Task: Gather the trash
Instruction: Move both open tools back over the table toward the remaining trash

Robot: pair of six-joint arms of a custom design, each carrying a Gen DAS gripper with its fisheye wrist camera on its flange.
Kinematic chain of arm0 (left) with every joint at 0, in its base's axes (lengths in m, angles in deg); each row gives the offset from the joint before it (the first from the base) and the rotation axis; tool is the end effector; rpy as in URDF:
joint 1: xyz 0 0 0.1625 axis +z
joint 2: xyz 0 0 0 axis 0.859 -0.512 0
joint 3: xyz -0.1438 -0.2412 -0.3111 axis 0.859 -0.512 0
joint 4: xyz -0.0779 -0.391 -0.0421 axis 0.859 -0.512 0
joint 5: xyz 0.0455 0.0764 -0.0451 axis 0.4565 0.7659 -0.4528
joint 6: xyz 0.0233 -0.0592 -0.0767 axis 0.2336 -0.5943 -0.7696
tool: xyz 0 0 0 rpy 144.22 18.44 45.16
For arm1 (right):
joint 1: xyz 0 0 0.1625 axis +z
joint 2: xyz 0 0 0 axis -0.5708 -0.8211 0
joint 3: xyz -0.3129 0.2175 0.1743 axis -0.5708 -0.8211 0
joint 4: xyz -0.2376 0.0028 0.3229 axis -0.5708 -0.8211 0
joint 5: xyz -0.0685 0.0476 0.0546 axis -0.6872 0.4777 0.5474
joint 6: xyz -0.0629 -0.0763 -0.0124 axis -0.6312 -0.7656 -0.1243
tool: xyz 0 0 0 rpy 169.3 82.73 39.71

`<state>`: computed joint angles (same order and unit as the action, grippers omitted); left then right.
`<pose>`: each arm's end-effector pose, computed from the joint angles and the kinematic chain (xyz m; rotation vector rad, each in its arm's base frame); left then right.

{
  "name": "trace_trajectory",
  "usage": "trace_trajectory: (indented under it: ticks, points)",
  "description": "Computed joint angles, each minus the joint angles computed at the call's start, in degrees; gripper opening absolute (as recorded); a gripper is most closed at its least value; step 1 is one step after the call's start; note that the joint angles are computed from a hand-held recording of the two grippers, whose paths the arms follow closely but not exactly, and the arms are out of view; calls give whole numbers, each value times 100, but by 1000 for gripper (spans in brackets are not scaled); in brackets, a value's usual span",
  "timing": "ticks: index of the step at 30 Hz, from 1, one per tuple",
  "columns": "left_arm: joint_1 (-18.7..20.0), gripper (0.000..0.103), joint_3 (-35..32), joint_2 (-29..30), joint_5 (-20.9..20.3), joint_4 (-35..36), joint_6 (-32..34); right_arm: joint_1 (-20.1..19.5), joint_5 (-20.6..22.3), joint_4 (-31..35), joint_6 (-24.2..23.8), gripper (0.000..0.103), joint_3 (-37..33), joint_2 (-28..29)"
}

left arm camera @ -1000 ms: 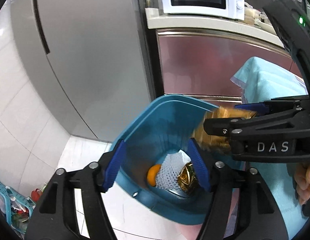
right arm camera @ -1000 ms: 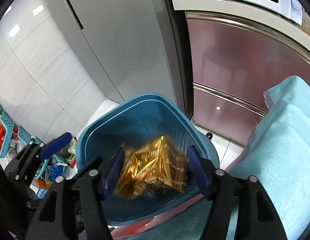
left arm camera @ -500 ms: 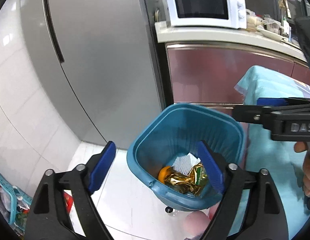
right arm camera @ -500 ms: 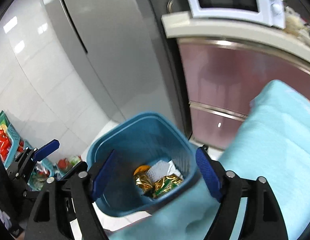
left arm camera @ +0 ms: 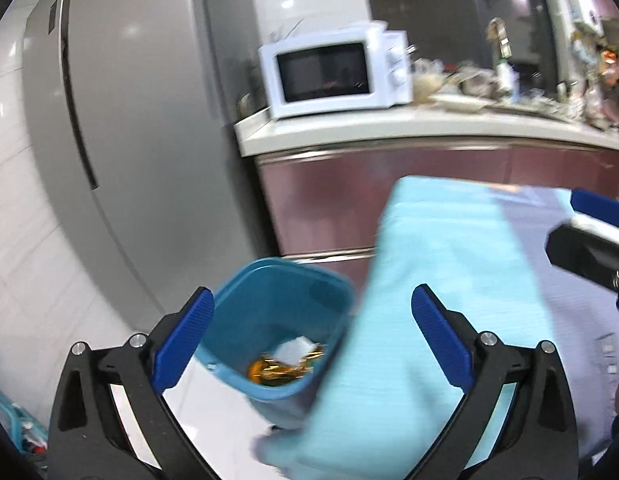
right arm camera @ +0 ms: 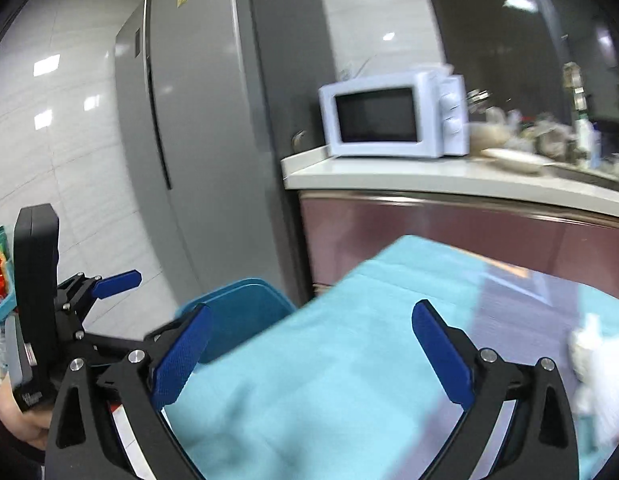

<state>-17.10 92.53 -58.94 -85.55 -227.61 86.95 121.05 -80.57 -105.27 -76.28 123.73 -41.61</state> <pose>-0.4478 -0.7051 0.0321 0.6077 1.9881 -1.1060 0.0918 -0.6616 0.4231 0.8165 -2.3605 1.2423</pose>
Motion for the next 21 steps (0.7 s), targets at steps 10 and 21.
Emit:
trace_trajectory:
  ticks: [10,21]
  points:
    - [-543,97,1071,-110,-1121,-642,-769,-915,34,-2029,-384,96,1992,-1494]
    - [-695,97,-119,689,-2358,464,-928,-1850,-1143,-2091,725,96,2216,-2142]
